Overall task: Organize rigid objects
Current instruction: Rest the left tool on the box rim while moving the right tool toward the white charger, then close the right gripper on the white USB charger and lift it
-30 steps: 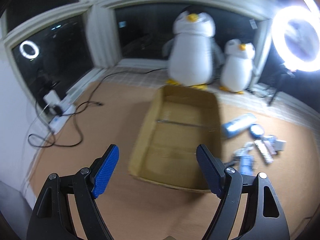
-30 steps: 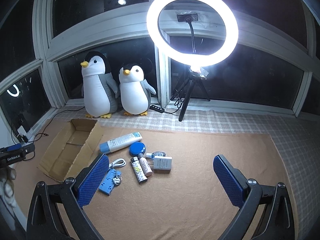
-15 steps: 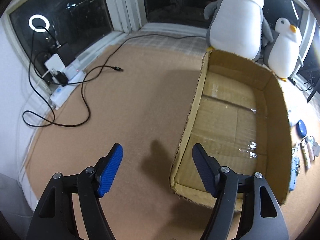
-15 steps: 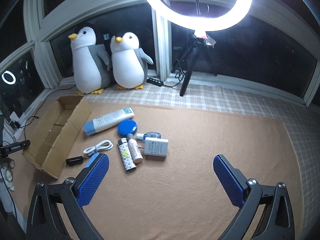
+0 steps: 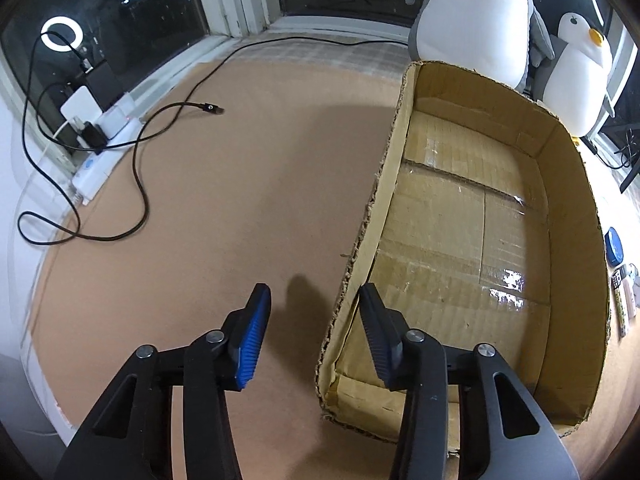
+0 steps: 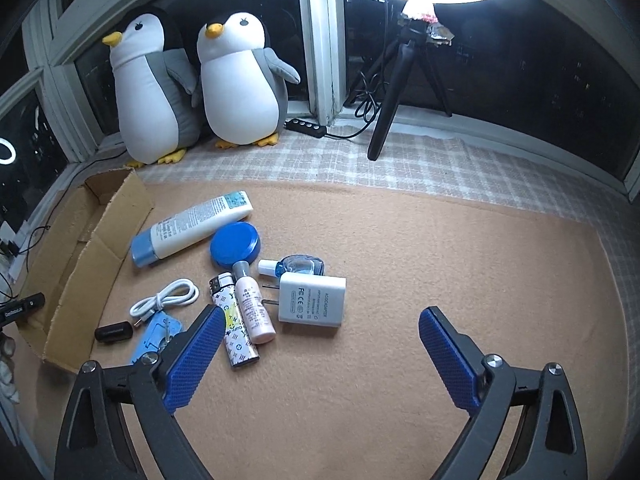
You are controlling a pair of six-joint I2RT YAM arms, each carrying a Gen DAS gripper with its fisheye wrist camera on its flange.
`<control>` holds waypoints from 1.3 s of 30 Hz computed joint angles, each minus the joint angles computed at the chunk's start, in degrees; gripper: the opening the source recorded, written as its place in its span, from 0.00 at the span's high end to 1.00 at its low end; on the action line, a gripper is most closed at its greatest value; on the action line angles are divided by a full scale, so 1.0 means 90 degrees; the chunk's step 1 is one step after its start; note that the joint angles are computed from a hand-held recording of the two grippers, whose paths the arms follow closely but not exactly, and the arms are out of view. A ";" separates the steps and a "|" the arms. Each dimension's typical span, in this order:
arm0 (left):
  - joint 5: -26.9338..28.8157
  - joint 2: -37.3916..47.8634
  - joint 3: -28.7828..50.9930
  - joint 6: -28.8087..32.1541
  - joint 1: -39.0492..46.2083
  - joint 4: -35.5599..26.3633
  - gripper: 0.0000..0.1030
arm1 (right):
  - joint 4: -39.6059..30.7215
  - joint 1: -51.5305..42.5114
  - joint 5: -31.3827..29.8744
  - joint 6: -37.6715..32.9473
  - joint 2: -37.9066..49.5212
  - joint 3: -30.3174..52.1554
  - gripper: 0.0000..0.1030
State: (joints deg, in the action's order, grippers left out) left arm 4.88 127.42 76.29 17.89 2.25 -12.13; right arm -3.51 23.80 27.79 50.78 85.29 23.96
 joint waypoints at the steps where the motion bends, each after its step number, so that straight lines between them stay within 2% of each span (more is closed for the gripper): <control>1: 0.0030 0.0005 0.0005 -0.0002 0.0004 -0.0011 0.59 | 0.0071 -0.0053 -0.0032 -0.0042 0.0042 -0.0014 0.09; 6: 0.0062 0.0084 0.0047 0.0053 -0.0040 -0.0094 0.71 | 0.0396 -0.0295 -0.0210 -0.0251 0.0374 0.0012 0.12; 10: 0.0073 0.0135 0.0008 0.0044 -0.0055 -0.0051 0.72 | 0.0604 -0.0479 -0.0292 -0.0373 0.0646 0.0055 0.13; 15: 0.0059 0.0140 -0.0012 0.0083 -0.0100 0.0019 0.75 | 0.0856 -0.0734 -0.0512 -0.0577 0.1065 0.0200 0.23; 17: 0.0060 0.0118 -0.0068 0.0101 -0.0109 0.0077 0.77 | 0.0939 -0.0779 -0.0587 -0.0618 0.1207 0.0247 0.24; 19: 0.0039 0.0093 -0.0124 0.0119 -0.0115 0.0140 0.77 | 0.1073 -0.0791 -0.0589 -0.0731 0.1336 0.0269 0.25; 21: 0.0055 0.0098 -0.0112 0.0123 -0.0105 0.0126 0.77 | 0.1085 -0.0822 -0.0641 -0.0770 0.1459 0.0342 0.34; 23: 0.0085 0.0095 -0.0095 0.0130 -0.0090 0.0084 0.77 | 0.1133 -0.0880 -0.0732 -0.0798 0.1549 0.0374 0.38; 28: 0.0090 0.0080 -0.0119 0.0150 -0.0082 0.0100 0.77 | 0.1255 -0.1008 -0.0837 -0.0885 0.1636 0.0379 0.39; 31: 0.0088 0.0084 -0.0123 0.0138 -0.0088 0.0110 0.77 | 0.1346 -0.1072 -0.0950 -0.0965 0.1664 0.0366 0.42; 35: 0.0081 0.0084 -0.0124 0.0111 -0.0097 0.0115 0.77 | 0.1557 -0.1166 -0.1218 -0.1058 0.1639 0.0304 0.54; 39: 0.0069 0.0086 -0.0122 0.0098 -0.0103 0.0122 0.77 | 0.1504 -0.1121 -0.1176 -0.1089 0.1656 0.0347 0.55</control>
